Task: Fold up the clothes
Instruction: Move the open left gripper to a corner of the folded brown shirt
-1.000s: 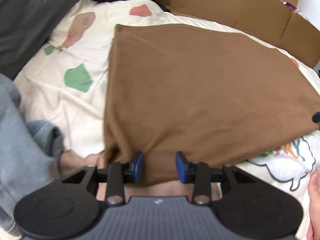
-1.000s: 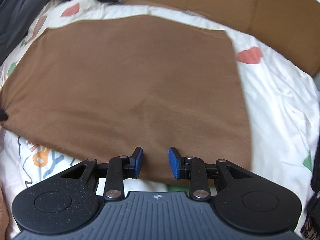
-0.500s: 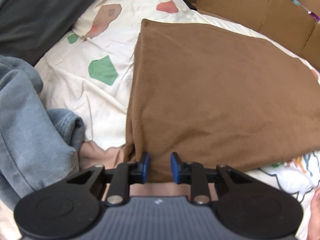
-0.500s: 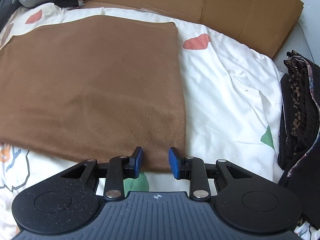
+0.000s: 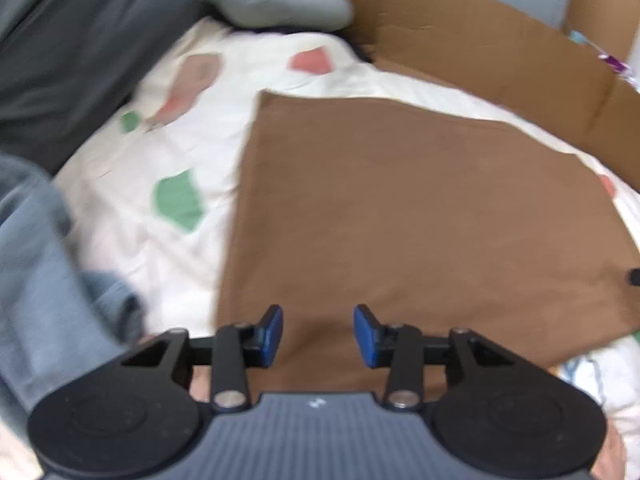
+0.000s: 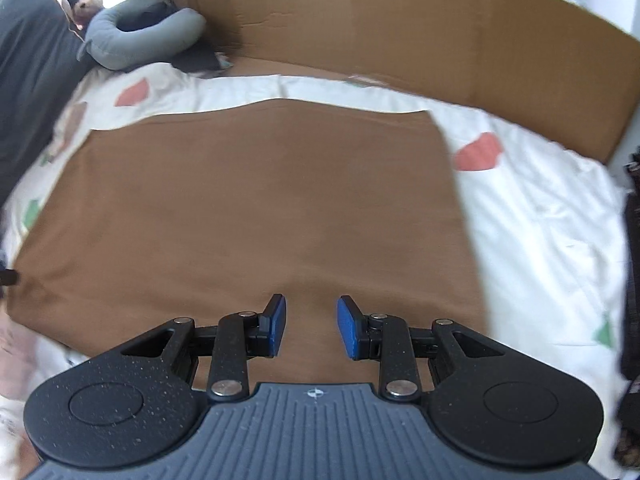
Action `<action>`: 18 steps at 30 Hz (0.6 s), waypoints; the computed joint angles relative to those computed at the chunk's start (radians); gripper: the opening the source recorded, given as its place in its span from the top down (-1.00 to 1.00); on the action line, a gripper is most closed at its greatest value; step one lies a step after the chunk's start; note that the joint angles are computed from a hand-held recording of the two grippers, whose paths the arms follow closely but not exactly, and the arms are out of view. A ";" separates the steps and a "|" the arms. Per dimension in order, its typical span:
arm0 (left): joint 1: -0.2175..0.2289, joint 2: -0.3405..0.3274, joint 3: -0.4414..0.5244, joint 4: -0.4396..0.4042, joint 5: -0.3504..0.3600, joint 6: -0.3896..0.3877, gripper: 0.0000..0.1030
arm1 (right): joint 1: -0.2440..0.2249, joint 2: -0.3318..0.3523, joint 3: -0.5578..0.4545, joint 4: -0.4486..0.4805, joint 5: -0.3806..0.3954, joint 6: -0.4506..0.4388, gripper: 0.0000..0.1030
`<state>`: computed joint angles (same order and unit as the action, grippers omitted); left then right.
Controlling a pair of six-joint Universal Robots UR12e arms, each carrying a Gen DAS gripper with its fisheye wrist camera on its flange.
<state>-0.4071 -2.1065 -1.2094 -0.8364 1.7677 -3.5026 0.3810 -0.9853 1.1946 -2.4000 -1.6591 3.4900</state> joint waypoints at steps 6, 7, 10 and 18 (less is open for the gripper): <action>-0.023 -0.056 0.069 0.013 -0.087 0.107 0.04 | 0.023 0.050 -0.073 0.020 0.042 -0.021 0.31; -0.026 -0.064 0.078 0.011 -0.102 0.117 0.04 | 0.026 0.058 -0.083 0.023 0.046 -0.023 0.31; -0.033 -0.089 0.108 0.007 -0.146 0.138 0.05 | 0.038 0.080 -0.108 0.033 0.045 -0.038 0.31; -0.051 -0.125 0.139 -0.011 -0.203 0.189 0.09 | 0.056 0.111 -0.143 0.056 0.079 -0.081 0.31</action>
